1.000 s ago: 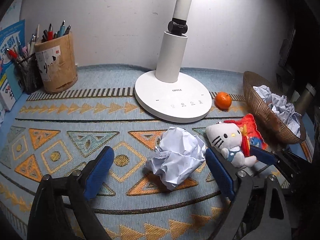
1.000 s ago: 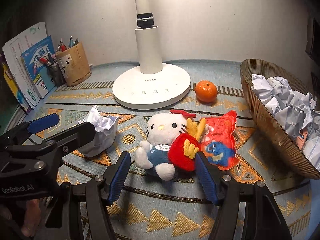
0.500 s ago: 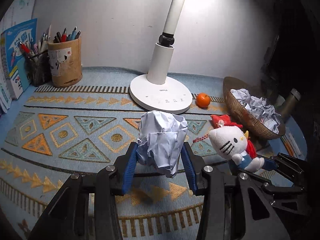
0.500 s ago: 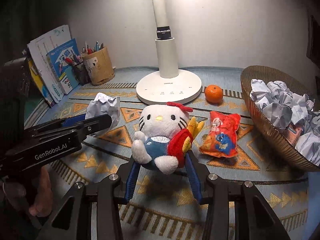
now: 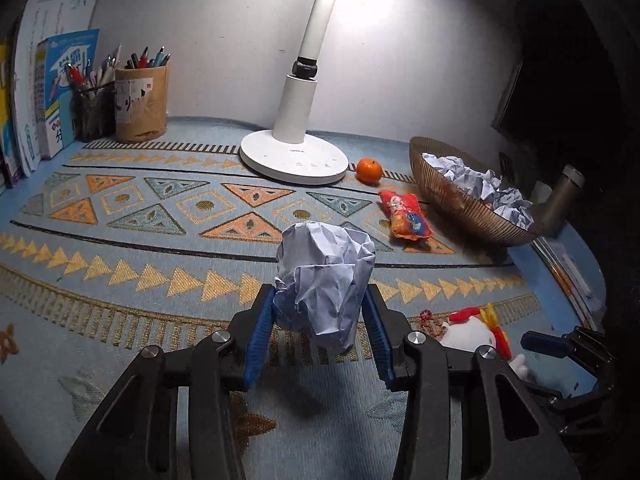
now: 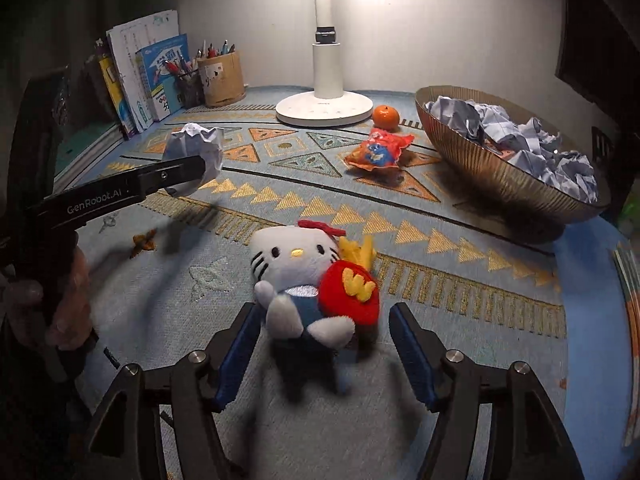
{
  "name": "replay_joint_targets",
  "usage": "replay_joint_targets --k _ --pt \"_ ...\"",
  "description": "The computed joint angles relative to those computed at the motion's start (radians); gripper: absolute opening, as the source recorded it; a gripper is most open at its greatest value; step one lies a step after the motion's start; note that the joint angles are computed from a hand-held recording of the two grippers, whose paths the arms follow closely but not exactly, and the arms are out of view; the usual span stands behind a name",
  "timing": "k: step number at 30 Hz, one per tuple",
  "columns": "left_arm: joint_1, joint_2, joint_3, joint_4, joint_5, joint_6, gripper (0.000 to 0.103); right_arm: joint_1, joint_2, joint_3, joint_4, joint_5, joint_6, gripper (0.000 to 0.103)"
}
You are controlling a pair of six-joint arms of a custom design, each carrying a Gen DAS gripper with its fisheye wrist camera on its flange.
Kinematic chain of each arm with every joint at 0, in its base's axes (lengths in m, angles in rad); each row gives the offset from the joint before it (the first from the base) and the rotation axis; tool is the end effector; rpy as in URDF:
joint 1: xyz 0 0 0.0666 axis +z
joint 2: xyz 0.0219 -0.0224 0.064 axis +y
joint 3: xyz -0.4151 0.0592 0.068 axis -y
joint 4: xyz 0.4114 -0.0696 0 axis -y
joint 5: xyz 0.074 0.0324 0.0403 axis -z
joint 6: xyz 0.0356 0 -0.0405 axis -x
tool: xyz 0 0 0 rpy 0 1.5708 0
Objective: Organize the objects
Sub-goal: 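Grasp the paper ball with the left gripper while the right gripper grasps the white plush cat, then carry the paper ball and plush cat into the amber bowl and open both grippers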
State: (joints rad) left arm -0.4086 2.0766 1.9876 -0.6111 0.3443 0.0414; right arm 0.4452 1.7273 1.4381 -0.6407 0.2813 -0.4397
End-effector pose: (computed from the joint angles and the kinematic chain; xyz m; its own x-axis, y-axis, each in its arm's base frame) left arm 0.7057 -0.3191 0.3548 -0.6160 0.2243 -0.7551 0.5859 0.7712 -0.2489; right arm 0.5573 0.2545 0.3259 -0.7670 0.0872 -0.6358 0.0691 0.9962 0.0532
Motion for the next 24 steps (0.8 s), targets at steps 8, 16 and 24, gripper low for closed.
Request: replay_joint_targets --k 8,16,24 --pt "-0.009 -0.006 -0.009 0.004 -0.016 -0.041 0.041 -0.001 0.018 0.024 0.011 -0.033 -0.031 0.077" --pt "-0.01 0.003 0.007 -0.017 -0.018 -0.037 0.041 0.006 0.094 0.103 -0.057 -0.026 0.048 0.049" --pt "-0.047 0.037 0.154 -0.113 0.002 -0.087 0.041 -0.048 -0.04 0.016 0.035 -0.033 -0.025 0.046"
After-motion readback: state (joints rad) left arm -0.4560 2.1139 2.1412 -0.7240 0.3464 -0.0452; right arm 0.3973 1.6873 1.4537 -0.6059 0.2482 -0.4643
